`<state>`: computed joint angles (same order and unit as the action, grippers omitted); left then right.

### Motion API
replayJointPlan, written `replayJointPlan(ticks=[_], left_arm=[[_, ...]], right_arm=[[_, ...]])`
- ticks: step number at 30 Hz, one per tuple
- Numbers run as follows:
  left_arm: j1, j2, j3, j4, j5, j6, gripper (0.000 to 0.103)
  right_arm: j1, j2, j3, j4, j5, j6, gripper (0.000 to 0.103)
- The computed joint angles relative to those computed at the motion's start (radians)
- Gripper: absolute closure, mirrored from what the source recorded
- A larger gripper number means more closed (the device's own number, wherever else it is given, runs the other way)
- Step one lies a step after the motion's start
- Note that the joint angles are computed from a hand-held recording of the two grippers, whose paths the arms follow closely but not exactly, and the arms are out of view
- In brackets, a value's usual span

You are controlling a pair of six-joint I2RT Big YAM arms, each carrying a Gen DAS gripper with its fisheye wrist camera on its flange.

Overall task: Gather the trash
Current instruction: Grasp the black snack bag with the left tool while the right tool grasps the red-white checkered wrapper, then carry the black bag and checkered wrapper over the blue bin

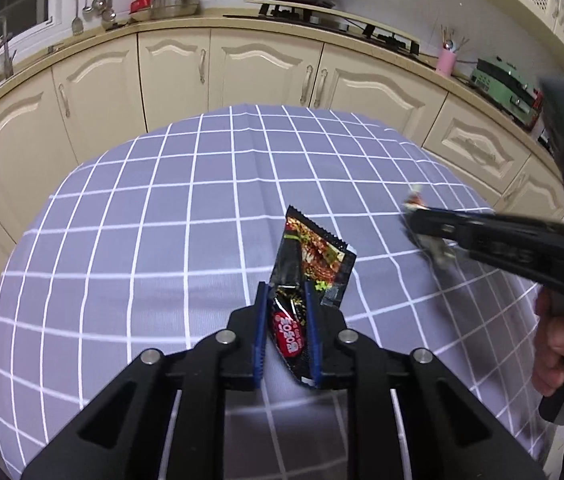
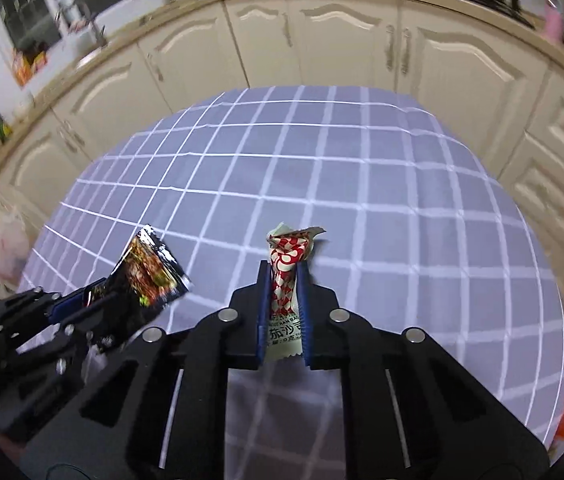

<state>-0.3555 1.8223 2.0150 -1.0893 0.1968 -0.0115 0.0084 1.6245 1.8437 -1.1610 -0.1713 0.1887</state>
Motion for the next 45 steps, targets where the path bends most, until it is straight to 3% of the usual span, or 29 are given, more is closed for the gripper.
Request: replayJointPlan(ticks=[10,21,28,37,45], left_arm=[[-0.034,-0.093,-0.099,0.06,-0.013,-0.06,0.088],[-0.156,-0.136,-0.052,0.073,-0.036,-0.051,0.088],[-0.256,-0.128,0.003,0.079,-0.028,-0.058,0.088],[-0.397,-0.103,0.061,0.07,-0.006,-0.03,0.088],[-0.538,-0.038,0.125,0.017,0.02,0.016,0.087]], right_arm=[[-0.09,-0.188,-0.145,0.042,-0.079,0.02,0.09],[-0.235,-0.357,-0.271,0.083,-0.11,0.031,0.09],[-0.398,-0.454,-0.341,0.079,-0.128,0.023,0.09],[-0.683,-0.564,-0.41,0.047,-0.178,-0.007,0.09],[-0.938,-0.603,-0.483,-0.007,-0.245,-0.071,0.09]])
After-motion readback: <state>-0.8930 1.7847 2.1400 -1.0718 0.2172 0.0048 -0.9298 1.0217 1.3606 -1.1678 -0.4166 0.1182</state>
